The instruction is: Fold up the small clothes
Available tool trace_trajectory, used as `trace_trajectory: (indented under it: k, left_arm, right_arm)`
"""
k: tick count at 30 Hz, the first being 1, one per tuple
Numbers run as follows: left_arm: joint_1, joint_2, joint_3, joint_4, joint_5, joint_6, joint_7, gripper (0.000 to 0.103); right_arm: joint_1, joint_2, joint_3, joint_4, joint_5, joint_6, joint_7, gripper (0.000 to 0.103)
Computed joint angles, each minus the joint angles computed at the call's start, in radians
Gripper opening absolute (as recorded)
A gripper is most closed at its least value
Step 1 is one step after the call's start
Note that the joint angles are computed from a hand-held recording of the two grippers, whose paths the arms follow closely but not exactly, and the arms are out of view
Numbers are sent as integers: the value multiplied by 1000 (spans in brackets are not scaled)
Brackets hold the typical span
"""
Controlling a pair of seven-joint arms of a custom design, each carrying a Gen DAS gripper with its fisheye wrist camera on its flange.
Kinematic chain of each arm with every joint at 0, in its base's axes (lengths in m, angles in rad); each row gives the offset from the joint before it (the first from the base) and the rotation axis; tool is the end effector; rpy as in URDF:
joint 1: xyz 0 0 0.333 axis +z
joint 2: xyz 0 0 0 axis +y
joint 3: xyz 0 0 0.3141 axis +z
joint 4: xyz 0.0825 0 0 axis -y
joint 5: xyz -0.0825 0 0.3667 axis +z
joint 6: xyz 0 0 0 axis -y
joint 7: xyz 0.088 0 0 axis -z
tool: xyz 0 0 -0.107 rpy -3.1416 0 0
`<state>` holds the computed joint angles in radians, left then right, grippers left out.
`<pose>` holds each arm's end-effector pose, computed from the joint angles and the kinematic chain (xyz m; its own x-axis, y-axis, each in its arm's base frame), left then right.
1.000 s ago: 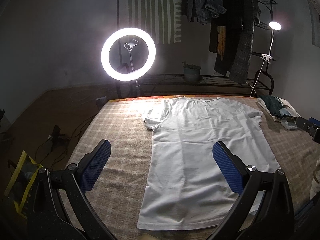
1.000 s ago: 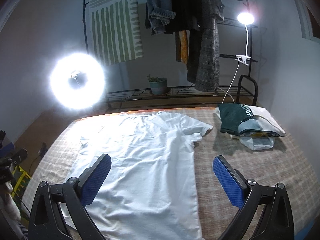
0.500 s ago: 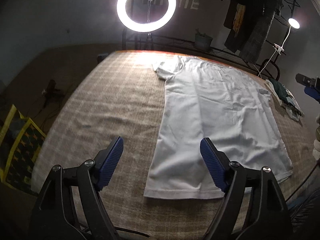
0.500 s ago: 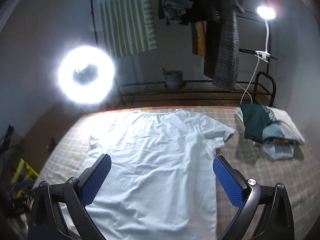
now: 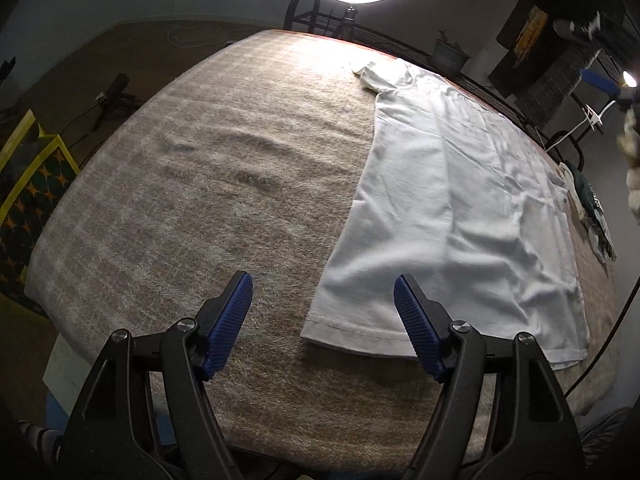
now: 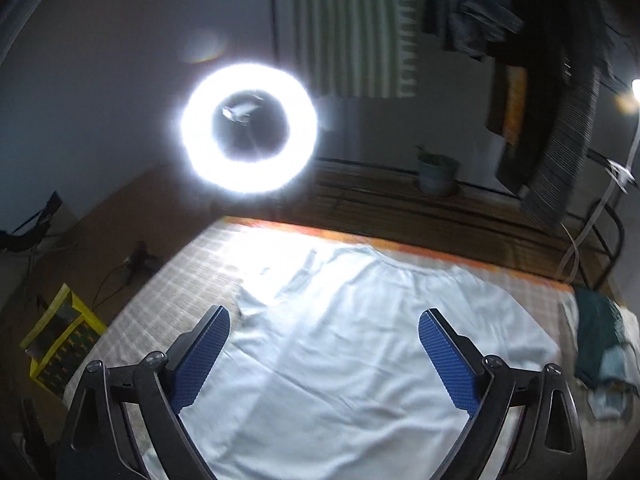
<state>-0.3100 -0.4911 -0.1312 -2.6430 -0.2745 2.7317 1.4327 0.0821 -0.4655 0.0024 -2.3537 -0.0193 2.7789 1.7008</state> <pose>0.3726 -0.1672 0.4730 -0.1488 -0.9599 0.2377 -0.8644 0.0095 -0.5026 0.4437 0.0386 0.6158 0.0083 -0.9966 -0.0815 -0.6314 0.0580 -0.7733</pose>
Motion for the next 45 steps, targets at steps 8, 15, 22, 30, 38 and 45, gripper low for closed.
trace_trajectory:
  k: [8, 15, 22, 30, 38, 45]
  left_arm:
    - [-12, 47, 19, 5, -54, -6, -1, 68]
    - [-10, 79, 14, 20, -106, -18, 19, 58]
    - [-32, 105, 27, 41, -141, -21, 42, 3]
    - [-48, 90, 47, 36, -254, -9, 100, 0]
    - [-72, 59, 104, 20, -386, -33, 205, 0]
    - [-21, 60, 64, 22, -374, -34, 169, 72]
  right_arm:
    - [84, 306, -6, 292, 78, -117, -89, 91]
    - [89, 568, 7, 543, 226, -257, -165, 83]
    - [82, 810, 28, 797, 227, -373, -130, 74]
    - [109, 1052, 21, 1090, 128, -480, -61, 67]
    - [150, 1172, -15, 1242, 7, -591, -45, 45]
    - [149, 1153, -16, 1205, -22, -562, -49, 30]
